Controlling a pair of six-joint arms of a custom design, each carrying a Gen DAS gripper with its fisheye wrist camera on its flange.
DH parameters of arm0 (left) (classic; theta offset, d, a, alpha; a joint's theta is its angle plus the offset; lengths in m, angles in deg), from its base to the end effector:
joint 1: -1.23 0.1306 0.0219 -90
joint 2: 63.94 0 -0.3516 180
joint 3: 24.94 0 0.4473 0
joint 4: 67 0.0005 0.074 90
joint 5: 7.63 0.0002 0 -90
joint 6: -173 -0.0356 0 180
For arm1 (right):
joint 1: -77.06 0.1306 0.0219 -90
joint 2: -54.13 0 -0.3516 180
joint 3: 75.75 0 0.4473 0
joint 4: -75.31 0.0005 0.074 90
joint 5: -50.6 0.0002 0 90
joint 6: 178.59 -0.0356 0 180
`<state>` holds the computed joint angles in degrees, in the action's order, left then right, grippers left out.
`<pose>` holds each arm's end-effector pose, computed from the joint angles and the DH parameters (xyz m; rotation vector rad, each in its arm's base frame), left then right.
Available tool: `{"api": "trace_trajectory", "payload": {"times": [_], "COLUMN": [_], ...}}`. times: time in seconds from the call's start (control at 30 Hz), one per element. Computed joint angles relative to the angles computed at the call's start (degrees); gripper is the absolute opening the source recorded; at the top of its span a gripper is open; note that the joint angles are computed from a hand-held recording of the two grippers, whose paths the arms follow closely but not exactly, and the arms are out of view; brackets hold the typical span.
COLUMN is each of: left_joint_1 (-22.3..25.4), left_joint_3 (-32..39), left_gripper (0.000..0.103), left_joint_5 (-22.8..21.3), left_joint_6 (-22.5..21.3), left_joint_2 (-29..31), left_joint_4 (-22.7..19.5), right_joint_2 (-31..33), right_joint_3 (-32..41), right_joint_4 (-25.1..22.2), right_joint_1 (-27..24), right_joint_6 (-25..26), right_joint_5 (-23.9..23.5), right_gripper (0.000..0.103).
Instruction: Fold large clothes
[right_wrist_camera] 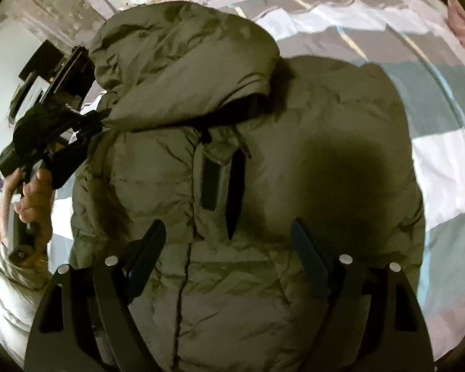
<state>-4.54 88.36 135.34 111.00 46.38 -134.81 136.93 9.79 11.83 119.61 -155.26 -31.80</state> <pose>0.6250 -0.0922 0.3971 -0.2211 2.6510 -1.4320 0.3556 0.3193 0.4054 0.6102 2.6319 0.4710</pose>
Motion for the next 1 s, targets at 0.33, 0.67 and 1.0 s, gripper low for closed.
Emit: {"api": "trace_trajectory", "payload": {"times": [0.33, 0.67, 1.0], "left_joint_1": [-3.38, -5.47, -1.93], "left_joint_3": [-13.52, -25.15, -21.47], "left_gripper": [0.000, 0.031, 0.085], "left_joint_5": [7.23, -7.95, -17.25], "left_joint_6": [-19.76, -32.25, -20.72], "left_joint_2": [-17.26, -27.36, -25.51], "left_joint_4": [-4.95, -10.04, -2.68], "right_joint_2": [-8.94, -0.93, 4.33], "right_joint_3": [-5.27, -4.62, -9.70], "right_joint_4": [11.34, 20.05, 38.90], "right_joint_1": [3.17, -0.44, -3.86], "right_joint_6": [-5.83, -3.42, -20.73], "right_joint_5": [18.87, -2.05, -6.97], "right_gripper": [0.083, 0.091, 0.022]}}
